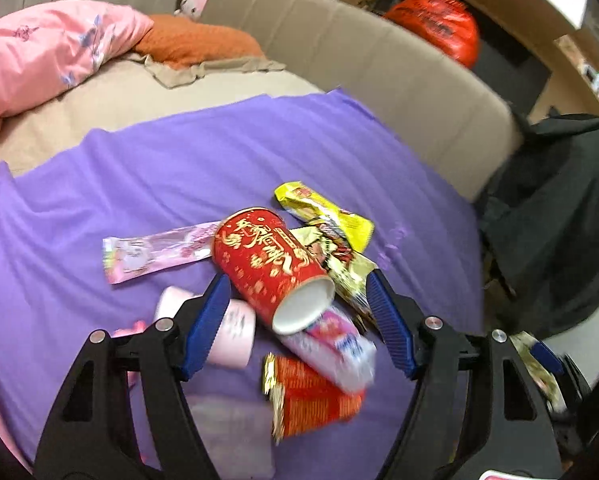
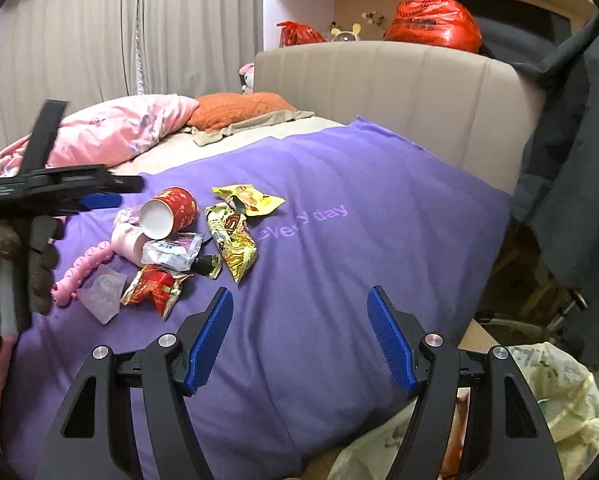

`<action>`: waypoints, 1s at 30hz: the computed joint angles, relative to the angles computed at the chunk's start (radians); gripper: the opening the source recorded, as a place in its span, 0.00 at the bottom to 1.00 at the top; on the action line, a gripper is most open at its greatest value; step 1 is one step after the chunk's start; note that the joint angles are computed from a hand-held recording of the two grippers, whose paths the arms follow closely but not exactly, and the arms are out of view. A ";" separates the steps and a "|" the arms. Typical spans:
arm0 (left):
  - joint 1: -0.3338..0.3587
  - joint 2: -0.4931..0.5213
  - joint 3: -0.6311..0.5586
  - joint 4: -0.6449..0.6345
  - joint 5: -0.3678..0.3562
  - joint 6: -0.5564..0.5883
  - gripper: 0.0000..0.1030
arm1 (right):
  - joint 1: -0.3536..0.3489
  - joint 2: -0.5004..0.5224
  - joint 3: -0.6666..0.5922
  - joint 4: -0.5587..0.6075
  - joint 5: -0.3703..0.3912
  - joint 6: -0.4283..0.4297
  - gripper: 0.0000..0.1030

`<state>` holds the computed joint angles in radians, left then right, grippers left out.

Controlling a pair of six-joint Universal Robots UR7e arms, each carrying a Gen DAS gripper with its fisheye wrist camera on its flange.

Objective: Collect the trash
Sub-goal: 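Move the left tool to the red can on the bed and grasp its rim, then lift the red can with the left tool while the right tool grasps the gold snack wrapper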

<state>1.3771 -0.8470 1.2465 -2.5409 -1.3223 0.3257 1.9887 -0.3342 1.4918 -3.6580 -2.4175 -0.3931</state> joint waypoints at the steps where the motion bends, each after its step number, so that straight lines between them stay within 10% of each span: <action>1: -0.006 0.023 -0.005 -0.022 0.037 -0.012 0.65 | -0.003 0.004 -0.007 0.003 -0.001 -0.004 0.64; 5: -0.007 0.077 -0.038 -0.029 0.124 -0.047 0.62 | -0.016 0.014 -0.027 0.007 -0.005 -0.031 0.64; 22: 0.025 -0.273 0.266 0.103 -0.017 0.093 0.51 | -0.056 0.092 -0.228 0.257 0.184 -0.009 0.62; 30: 0.078 -0.215 0.236 0.151 -0.061 0.193 0.52 | -0.084 0.191 -0.474 0.546 0.128 -0.013 0.53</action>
<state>1.4548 -1.0615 1.4829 -2.3899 -1.3835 0.5188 1.9050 -0.1427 1.0181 -3.1119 -2.2898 -0.4061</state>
